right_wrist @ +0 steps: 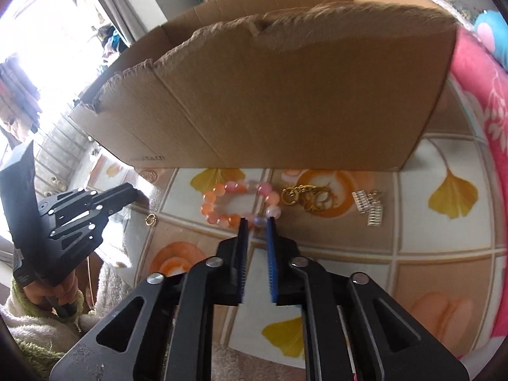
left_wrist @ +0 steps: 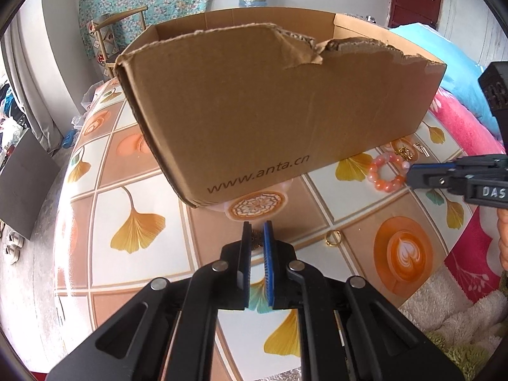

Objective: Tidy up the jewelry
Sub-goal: 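Lower the right gripper onto the small gold charm and close it, then lift the gold charm off the table with the right gripper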

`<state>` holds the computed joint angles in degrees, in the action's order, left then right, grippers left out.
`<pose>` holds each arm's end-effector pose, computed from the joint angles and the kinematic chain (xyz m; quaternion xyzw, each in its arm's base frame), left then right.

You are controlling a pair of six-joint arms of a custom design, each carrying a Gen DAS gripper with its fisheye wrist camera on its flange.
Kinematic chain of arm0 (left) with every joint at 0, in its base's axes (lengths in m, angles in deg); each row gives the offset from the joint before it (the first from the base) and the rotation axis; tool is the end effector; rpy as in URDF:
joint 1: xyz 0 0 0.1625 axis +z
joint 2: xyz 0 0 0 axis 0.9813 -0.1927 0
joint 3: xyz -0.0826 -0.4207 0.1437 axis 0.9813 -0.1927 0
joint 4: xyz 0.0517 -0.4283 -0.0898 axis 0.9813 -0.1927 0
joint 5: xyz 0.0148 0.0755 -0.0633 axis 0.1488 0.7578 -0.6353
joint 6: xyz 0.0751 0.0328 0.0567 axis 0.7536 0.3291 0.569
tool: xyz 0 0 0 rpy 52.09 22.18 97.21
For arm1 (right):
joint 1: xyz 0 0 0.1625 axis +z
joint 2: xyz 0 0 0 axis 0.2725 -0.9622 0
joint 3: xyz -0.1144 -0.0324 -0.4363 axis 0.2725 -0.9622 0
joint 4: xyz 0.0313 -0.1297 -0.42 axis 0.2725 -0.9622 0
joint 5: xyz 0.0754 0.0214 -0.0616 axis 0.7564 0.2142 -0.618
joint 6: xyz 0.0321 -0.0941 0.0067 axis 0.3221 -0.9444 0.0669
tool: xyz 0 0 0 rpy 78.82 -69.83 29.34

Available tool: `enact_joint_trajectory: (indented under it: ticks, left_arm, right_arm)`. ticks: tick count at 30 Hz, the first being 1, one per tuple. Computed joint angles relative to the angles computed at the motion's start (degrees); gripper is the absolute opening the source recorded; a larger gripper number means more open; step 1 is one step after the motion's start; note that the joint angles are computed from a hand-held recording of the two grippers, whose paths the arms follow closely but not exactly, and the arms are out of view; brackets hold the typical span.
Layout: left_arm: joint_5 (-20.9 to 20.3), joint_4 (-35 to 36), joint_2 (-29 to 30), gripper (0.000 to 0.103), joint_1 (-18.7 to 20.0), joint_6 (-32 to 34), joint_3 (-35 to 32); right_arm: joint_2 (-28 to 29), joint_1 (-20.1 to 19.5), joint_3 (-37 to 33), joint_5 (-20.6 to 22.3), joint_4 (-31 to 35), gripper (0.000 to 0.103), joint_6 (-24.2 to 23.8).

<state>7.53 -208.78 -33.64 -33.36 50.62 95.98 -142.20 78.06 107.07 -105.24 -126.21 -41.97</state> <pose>-0.1964 -0.4994 0.0611 0.2006 0.8826 -0.2533 0.3414 0.1355 -0.5367 0.1847 0.2010 -0.9498 0.1350 0.1981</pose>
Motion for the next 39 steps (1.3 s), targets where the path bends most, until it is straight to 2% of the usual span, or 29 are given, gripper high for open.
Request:
enact_joint_trajectory:
  ticks: [6, 10, 18, 25, 29, 33, 35, 36, 39]
  left_arm:
    - [-1.3, -1.8, -1.1, 0.007, 0.6, 1.2, 0.9]
    - [-1.7, -3.5, -0.9, 0.007, 0.7, 2.0, 1.2]
    - [-2.8, -5.5, -1.3, 0.007, 1.1, 3.4, 1.8]
    - [-3.2, -6.8, -1.6, 0.007, 1.4, 4.4, 2.3]
    - [-3.6, -7.0, -1.9, 0.007, 1.5, 4.3, 2.4]
    - [-3.7, -7.2, -2.0, 0.007, 1.5, 4.4, 2.5]
    - [-3.6, -7.3, -1.9, 0.007, 1.5, 4.5, 2.5]
    - [-3.6, -7.3, -1.9, 0.007, 1.5, 4.5, 2.5]
    - [-3.4, -7.0, -1.9, 0.007, 1.4, 4.5, 2.4]
  right_arm:
    - [0.4, 1.5, 0.5, 1.2, 0.3, 0.008, -1.2]
    - [-0.5, 2.3, 1.2, 0.3, -1.4, 0.011, -0.9]
    - [0.2, 2.5, 0.7, -6.5, -7.0, 0.015, 0.3]
    - [3.6, 3.0, -1.1, -11.7, -9.7, 0.015, -3.7]
    - [5.0, 3.2, -2.3, -13.8, -8.5, 0.015, -5.1]
    - [6.9, 3.8, -3.5, -14.9, -9.7, 0.020, -7.8]
    - [7.3, 4.0, -3.7, -15.1, -9.5, 0.018, -7.9]
    - [7.2, 3.9, -3.9, -14.7, -8.6, 0.009, -7.7]
    - [7.7, 4.6, -3.6, -15.9, -8.8, 0.009, -7.6]
